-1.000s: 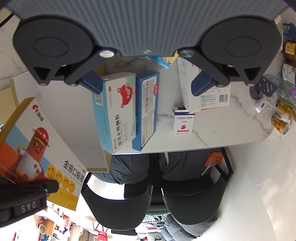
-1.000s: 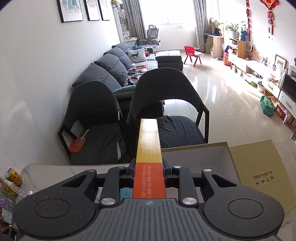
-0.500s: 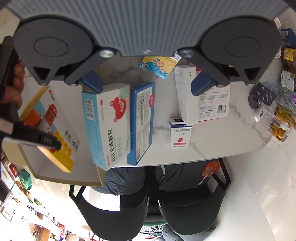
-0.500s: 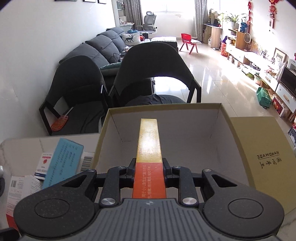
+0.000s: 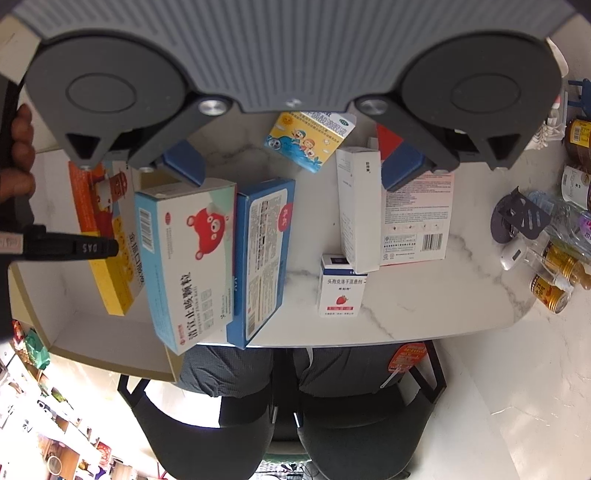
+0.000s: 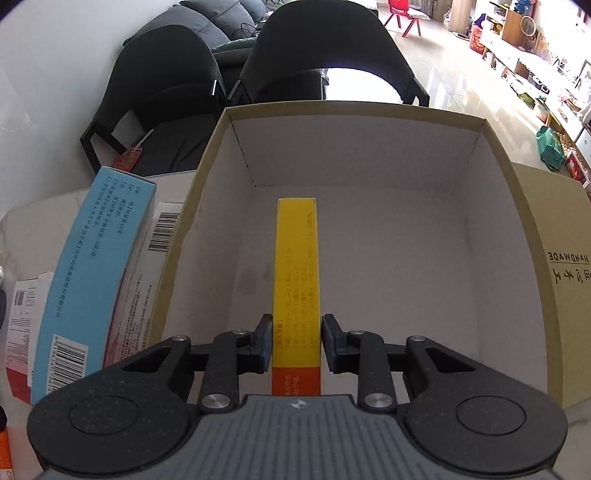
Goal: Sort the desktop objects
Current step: 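Lower the yellow-and-orange box into the cardboard box and open the right gripper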
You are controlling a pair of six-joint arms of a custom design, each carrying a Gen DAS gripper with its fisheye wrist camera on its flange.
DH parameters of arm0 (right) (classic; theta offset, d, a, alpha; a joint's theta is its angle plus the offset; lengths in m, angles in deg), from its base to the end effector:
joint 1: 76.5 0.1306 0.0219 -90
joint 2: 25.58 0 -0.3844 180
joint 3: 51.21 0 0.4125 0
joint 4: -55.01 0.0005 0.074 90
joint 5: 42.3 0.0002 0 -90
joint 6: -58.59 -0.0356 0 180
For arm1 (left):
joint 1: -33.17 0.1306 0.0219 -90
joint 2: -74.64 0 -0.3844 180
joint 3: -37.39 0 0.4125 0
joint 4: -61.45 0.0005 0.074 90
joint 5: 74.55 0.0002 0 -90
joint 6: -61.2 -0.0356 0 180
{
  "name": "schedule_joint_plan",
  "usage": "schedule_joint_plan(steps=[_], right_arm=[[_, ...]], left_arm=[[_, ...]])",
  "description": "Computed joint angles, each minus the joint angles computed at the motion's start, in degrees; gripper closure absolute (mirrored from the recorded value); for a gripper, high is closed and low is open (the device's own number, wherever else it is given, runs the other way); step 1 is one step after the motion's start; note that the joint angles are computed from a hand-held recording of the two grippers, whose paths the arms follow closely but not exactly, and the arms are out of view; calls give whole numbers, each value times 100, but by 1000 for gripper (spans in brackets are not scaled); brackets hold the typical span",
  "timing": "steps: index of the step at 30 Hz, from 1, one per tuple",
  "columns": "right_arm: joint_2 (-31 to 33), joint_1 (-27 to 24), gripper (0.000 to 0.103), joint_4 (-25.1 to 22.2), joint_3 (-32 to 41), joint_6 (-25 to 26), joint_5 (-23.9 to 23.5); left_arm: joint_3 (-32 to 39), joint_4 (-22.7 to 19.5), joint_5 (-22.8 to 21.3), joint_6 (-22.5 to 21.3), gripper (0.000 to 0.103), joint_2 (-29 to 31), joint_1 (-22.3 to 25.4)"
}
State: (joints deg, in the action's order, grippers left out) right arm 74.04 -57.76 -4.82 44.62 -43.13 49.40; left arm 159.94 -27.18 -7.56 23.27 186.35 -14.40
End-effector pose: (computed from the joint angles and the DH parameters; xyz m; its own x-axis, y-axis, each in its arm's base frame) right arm 0.5178 0.1740 0.3841 -0.8934 -0.0887 -0.4405 -0.1299 0.9894 0.0642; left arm 0.4091 -0.4276 0.4609 -0.8972 -0.0945 -0.4314 -0.1368 0.9883 0.0680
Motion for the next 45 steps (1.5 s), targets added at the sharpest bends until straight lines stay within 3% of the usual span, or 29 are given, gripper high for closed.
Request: schedule_joint_plan(steps=[3, 14, 22, 28, 29, 31, 39, 43, 45], right_arm=[[119, 26, 75, -77, 149, 120, 31], [577, -126, 75, 152, 681, -708, -623], [978, -97, 75, 272, 1261, -825, -739], [945, -305, 69, 550, 1152, -1280, -1473], [899, -333, 63, 636, 1099, -1379, -1511], [831, -366, 53, 712, 1052, -1429, -1506], [481, -356, 50, 571, 874, -1466, -1518], [124, -196, 38, 520, 607, -1236, -1778], [16, -41, 37, 475, 569, -1087, -1542]], left_arm=[[-91, 4, 12, 39, 0, -65, 1], [-561, -136, 49, 326, 0, -378, 62], [-748, -259, 9, 556, 0, -537, 98], [-844, -176, 135, 610, 0, -568, 117], [-845, -158, 139, 601, 0, -564, 113], [-848, -120, 152, 570, 0, -554, 105], [-917, 59, 232, 486, 0, -573, 85], [-1025, 113, 264, 505, 0, -630, 99], [-1101, 153, 286, 524, 0, -677, 115]])
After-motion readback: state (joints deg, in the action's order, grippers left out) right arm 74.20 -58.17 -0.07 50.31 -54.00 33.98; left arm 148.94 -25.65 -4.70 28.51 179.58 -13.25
